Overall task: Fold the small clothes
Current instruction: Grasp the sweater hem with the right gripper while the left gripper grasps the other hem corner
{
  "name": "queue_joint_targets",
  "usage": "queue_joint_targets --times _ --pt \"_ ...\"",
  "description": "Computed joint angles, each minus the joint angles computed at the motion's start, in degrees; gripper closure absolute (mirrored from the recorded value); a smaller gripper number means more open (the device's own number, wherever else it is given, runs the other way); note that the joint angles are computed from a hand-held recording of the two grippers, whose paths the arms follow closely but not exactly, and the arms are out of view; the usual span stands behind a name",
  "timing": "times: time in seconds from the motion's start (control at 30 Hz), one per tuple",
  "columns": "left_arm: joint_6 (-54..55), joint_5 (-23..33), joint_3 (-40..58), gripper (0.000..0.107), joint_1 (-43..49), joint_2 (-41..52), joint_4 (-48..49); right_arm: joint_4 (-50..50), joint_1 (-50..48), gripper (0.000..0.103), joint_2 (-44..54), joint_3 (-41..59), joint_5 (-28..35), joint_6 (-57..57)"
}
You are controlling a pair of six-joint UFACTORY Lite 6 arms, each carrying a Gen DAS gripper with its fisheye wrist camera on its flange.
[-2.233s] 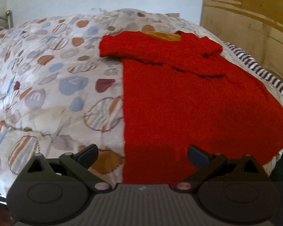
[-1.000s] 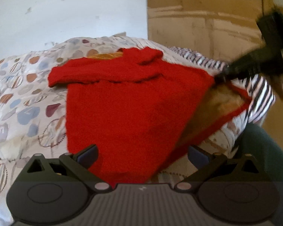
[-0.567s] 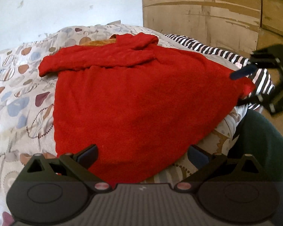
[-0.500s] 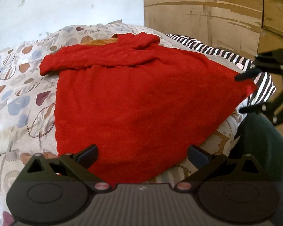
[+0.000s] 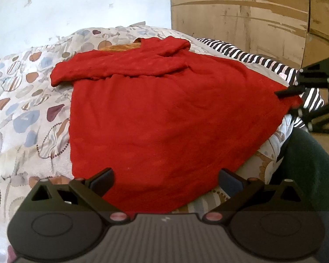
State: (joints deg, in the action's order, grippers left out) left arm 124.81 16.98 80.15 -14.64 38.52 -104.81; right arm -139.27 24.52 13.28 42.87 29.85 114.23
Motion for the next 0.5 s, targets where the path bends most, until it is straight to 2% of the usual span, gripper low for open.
queue_joint_targets --times 0.2,0.27,0.33,0.4,0.47,0.5 --pt "0.4 0.0 -0.3 0.004 0.2 -0.2 -0.3 3.0 2.1 0.072 1.2 -0.2 2.5 -7.2" --pt "0.6 0.6 -0.6 0.004 0.5 -0.3 -0.1 4.0 4.4 0.056 2.0 -1.5 6.1 -10.7" --pt "-0.9 1.6 -0.4 0.004 0.6 0.1 1.6 3.9 6.2 0.054 4.5 -1.9 11.2 -11.6" --pt "-2.2 2.2 0.0 0.004 0.6 0.5 3.0 2.6 5.8 0.058 5.8 -0.9 11.9 -8.9" --pt "0.2 2.6 -0.5 0.004 0.1 0.3 0.6 2.7 5.5 0.079 6.9 0.8 12.9 -7.0" --pt "4.1 2.8 -1.4 0.004 -0.3 -0.2 -2.9 3.0 5.5 0.084 7.5 1.7 13.9 -7.0"
